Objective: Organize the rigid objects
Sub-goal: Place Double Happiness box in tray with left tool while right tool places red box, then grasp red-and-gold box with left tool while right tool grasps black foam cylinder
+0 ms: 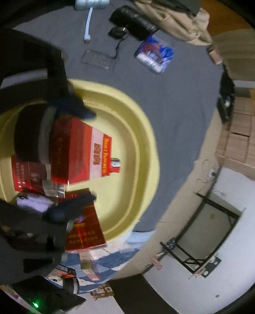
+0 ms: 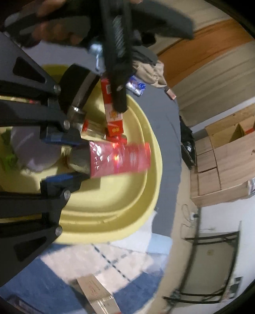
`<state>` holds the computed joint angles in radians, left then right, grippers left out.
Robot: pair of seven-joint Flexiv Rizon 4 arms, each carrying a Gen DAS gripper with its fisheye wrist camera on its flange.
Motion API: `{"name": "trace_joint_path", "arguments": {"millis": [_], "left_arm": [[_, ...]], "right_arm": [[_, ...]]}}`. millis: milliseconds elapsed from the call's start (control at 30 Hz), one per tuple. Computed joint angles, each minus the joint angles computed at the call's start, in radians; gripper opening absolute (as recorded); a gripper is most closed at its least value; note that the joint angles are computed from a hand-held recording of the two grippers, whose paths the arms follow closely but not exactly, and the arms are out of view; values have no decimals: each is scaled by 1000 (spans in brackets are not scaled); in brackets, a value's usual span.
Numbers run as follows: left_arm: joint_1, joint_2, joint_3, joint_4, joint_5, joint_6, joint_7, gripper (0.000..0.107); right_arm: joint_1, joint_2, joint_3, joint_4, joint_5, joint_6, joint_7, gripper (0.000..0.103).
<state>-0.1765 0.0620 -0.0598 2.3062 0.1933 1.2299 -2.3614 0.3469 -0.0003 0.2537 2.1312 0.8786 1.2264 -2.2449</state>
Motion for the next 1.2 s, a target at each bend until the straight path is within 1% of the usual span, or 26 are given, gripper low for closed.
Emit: {"name": "trace_joint_path", "arguments": {"millis": [33,67,100,133,200,233,267,333,400,467,500,600,667,733,833,867,900,933,967,1000,1033,1100,1200], "left_arm": [[8,18,-4,-7,49,0,-44,98],[15,38,-10,-16,91,-4,-80,103],[22,56,-19,-26,122,-6,-105,103],[21,69,-25,-33,128,6,-108,103],[6,72,-31,-40,87,44,-74,103],[-7,67,-36,-46,57,60,-46,103],[-21,62,-42,-51,32,72,-20,103],[-58,43,-55,-69,-24,90,63,103],[-83,18,-81,-105,-29,66,111,103],[-116,-15,-101,-142,-46,30,168,103],[-129,-27,-105,-155,-46,19,178,103],[-180,-91,-124,-208,-70,-8,220,103],[-219,-147,-132,-258,-58,-29,228,103],[-270,-209,-134,-322,-14,-77,224,103],[-347,-312,-120,-418,50,-134,220,103],[-367,-344,-111,-447,64,-152,234,103],[-388,-375,-100,-480,82,-177,249,103],[-415,-400,-81,-512,109,-207,243,103],[-431,-422,-68,-534,121,-217,239,103],[-433,-440,-64,-542,111,-205,249,103],[-433,-456,-63,-549,99,-197,265,103],[-450,-485,-45,-584,105,-203,284,103],[-457,-521,-32,-612,90,-183,310,103]], "right_arm": [[-3,14,1,3,18,1,-17,49],[-7,38,-2,9,43,-7,-30,61],[-11,80,-7,24,81,0,-50,69],[-8,109,-14,43,89,19,-51,83],[-10,189,-35,95,106,67,-44,96],[-12,221,-53,116,111,75,-39,101],[-24,263,-76,142,108,76,-24,103],[-44,319,-126,179,88,70,-3,103],[-91,361,-174,217,28,66,40,103],[-119,378,-224,236,-19,58,71,103],[-147,375,-261,240,-50,50,98,103],[-181,341,-361,220,-104,-9,172,103],[-204,298,-400,185,-126,-56,220,103],[-213,252,-432,126,-110,-125,220,103],[-232,187,-416,67,-108,-172,210,103],[-245,167,-421,43,-109,-199,197,103],[-252,142,-423,14,-102,-230,190,103],[-261,125,-415,-1,-104,-244,190,103],[-270,105,-406,-17,-107,-252,188,103],[-279,74,-403,-51,-126,-278,192,103],[-285,47,-389,-65,-142,-279,197,103],[-300,-14,-372,-109,-174,-299,216,103],[-335,-80,-348,-160,-144,-325,190,99]]}}
